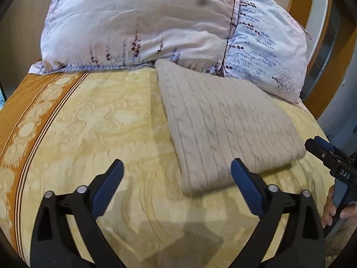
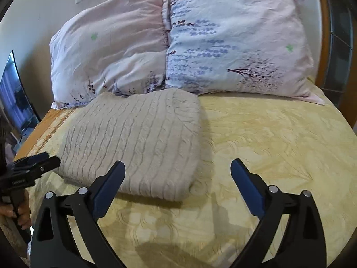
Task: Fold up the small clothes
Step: 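Lay the folded sweater down, open both grippers and pull back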
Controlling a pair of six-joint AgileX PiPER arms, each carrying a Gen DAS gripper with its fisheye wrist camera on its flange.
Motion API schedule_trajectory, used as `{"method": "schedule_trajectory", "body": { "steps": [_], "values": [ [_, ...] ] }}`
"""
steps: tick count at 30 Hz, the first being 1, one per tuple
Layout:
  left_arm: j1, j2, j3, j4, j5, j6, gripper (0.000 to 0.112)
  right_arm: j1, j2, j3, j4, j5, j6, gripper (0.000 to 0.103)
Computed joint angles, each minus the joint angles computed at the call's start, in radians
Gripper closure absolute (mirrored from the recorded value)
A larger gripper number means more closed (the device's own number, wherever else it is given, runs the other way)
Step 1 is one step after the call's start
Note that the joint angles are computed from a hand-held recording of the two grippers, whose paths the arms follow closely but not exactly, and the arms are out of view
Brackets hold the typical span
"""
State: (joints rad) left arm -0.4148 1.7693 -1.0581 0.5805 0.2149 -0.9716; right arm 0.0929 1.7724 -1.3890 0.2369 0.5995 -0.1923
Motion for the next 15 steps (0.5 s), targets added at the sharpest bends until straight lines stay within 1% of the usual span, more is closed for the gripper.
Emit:
{"method": "schedule_trajectory", "body": {
  "steps": [2,4,5,7,9,12,15],
  "values": [
    [-0.026,-0.012,0.018,0.127,0.020,-0.140,0.012,0.018,-0.019,0.028,-0.075,-0.006,0.079,0.002],
    [-0.065,-0.021,0.031,0.245,0.065,-0.275,0.012,0.034,-0.041,0.065,-0.115,-0.019,0.130,0.002],
    [-0.081,-0.021,0.031,0.267,0.090,-0.305,0.011,0.042,-0.045,0.073,-0.128,-0.019,0.146,0.002],
    [-0.111,-0.013,0.016,0.254,0.155,-0.305,0.011,0.068,-0.047,0.082,-0.203,-0.007,0.228,0.002],
    [-0.133,0.003,-0.003,0.228,0.204,-0.281,0.011,0.076,-0.039,0.079,-0.192,0.008,0.217,0.002],
    [-0.156,0.019,-0.012,0.220,0.245,-0.283,0.011,0.092,-0.030,0.073,-0.190,0.031,0.225,0.002],
    [-0.168,0.044,-0.041,0.166,0.289,-0.229,0.011,0.119,-0.021,0.068,-0.222,0.053,0.256,0.002]
  ]
}}
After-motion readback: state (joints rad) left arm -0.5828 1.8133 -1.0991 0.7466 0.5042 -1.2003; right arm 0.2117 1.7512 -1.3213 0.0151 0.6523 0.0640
